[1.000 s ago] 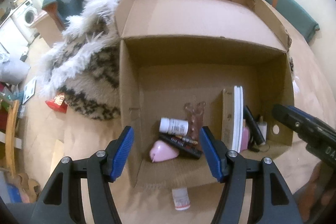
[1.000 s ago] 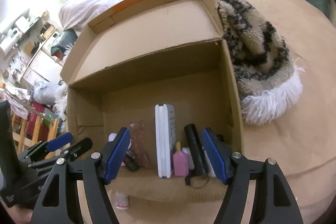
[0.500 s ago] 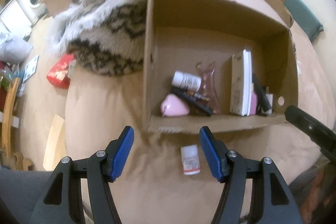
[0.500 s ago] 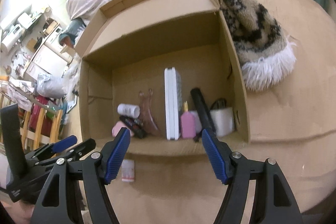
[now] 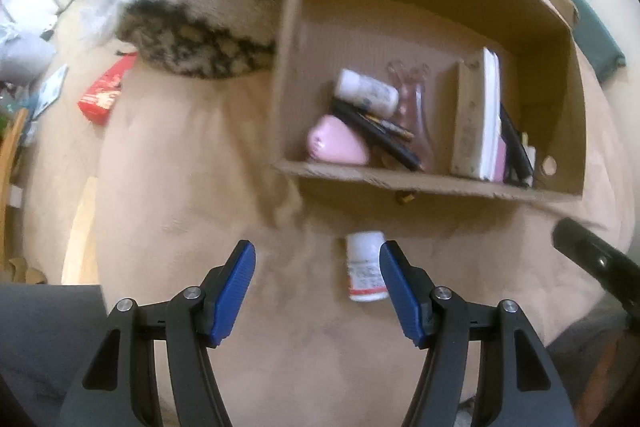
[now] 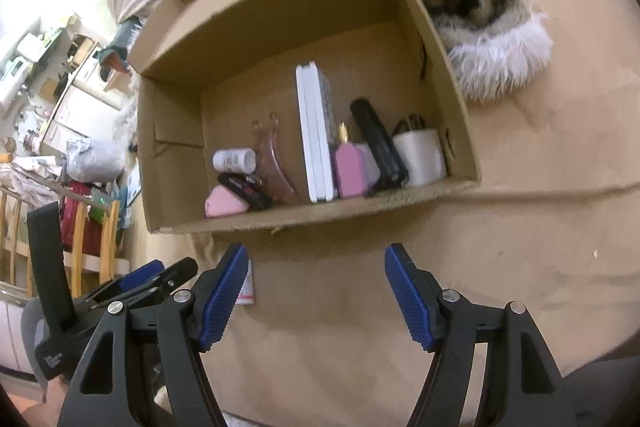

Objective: Organize rigid objects
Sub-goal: 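Grasp the upright red-labelled white pill bottle with the left gripper, then lower the right gripper onto the AA battery and close it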

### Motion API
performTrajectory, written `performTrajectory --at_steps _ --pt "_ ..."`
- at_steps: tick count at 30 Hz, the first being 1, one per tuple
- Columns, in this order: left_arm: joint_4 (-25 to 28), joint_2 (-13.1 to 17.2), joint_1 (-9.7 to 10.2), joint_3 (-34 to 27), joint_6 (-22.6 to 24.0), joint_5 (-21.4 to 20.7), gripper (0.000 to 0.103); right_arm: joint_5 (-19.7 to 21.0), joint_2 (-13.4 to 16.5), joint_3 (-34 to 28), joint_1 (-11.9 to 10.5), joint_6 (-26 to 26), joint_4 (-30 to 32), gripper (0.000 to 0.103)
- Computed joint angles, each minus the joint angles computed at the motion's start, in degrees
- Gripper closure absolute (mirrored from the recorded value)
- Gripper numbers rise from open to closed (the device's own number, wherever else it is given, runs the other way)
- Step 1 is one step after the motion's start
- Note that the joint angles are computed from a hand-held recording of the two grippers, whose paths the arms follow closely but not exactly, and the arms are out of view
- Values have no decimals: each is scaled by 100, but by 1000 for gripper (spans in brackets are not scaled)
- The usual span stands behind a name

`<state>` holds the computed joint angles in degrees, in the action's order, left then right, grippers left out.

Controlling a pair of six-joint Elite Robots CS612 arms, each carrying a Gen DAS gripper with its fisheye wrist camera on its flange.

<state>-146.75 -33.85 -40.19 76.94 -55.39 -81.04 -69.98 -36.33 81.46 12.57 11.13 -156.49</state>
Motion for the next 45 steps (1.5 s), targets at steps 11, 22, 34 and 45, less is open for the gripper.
performTrajectory --at_steps 11,22,34,45 --pt "806 553 75 -825 583 -582 61 -311 250 -401 125 -152 740 28" --pt "923 401 215 -634 112 -681 79 -720 512 -801 309 -666 907 28" --pt "461 48 323 -85 -483 -433 79 -1425 1064 -1463 609 -1393 909 28" --pt "471 89 341 -153 -486 -485 79 -1840 1335 -1719 844 -980 448 2"
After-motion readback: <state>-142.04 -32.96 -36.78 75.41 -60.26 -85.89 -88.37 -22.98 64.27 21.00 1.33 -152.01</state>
